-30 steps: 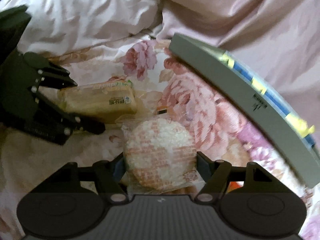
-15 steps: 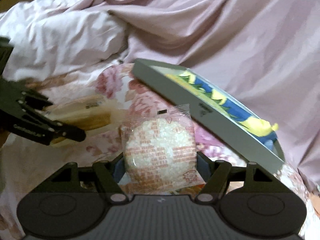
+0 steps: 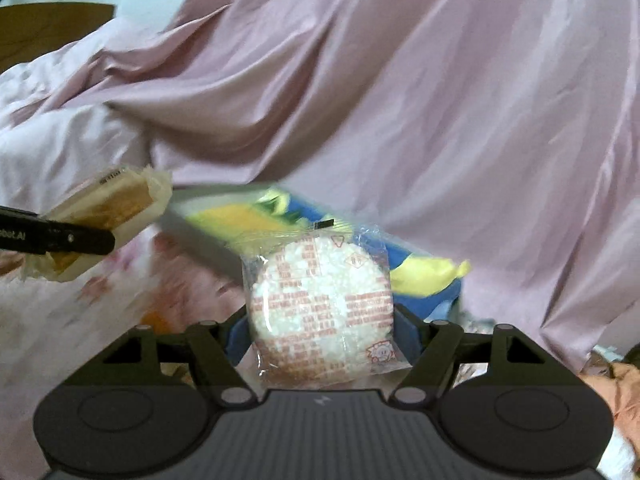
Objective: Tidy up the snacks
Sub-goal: 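Carry the bread loaf in the left tool and the rice cracker in the right tool over the grey tray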
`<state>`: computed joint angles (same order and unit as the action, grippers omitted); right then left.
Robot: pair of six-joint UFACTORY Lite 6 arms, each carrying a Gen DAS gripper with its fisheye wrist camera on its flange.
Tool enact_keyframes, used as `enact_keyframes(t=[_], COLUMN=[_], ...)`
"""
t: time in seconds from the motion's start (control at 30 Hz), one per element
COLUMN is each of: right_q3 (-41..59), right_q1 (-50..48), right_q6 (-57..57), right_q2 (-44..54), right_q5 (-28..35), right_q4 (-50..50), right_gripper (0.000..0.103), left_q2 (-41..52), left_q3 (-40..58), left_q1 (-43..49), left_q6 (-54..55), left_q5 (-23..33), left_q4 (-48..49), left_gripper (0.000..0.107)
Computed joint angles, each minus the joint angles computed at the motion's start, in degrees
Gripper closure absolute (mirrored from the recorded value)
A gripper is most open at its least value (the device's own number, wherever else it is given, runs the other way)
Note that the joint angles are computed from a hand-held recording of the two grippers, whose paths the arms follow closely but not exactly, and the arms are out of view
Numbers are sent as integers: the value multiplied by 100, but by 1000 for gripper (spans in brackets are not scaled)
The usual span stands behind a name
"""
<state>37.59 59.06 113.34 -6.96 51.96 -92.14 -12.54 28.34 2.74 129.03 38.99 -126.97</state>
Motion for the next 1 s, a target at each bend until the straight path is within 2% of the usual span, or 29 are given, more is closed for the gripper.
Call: enact_keyframes(t=[0.3,0.43,0.73,1.0], right_q3=[846,1238,1286,1325], right_q1=[-1992,-2518,-2653,-2722], right_q6=[189,470,893,843], right_q2=[828,1413,1846,1914], right_q5=[-1068,-1518,-2022,-2637], right_q4=[-1091,-1450,-1775,-1235], right_gripper=[28,28,28,28], left_q2=[2268,2835,3143,3132], left_q3=[2508,3103,2983,2806], left_q1=[-1183,-1431,-1290,-1144], left_q6=[1197,1428,1424,1013], left_q5=[-907,-1384,-1385,-1399], left_q4=[-1825,-2057,-1668,-1137], left_gripper=[56,56,56,56])
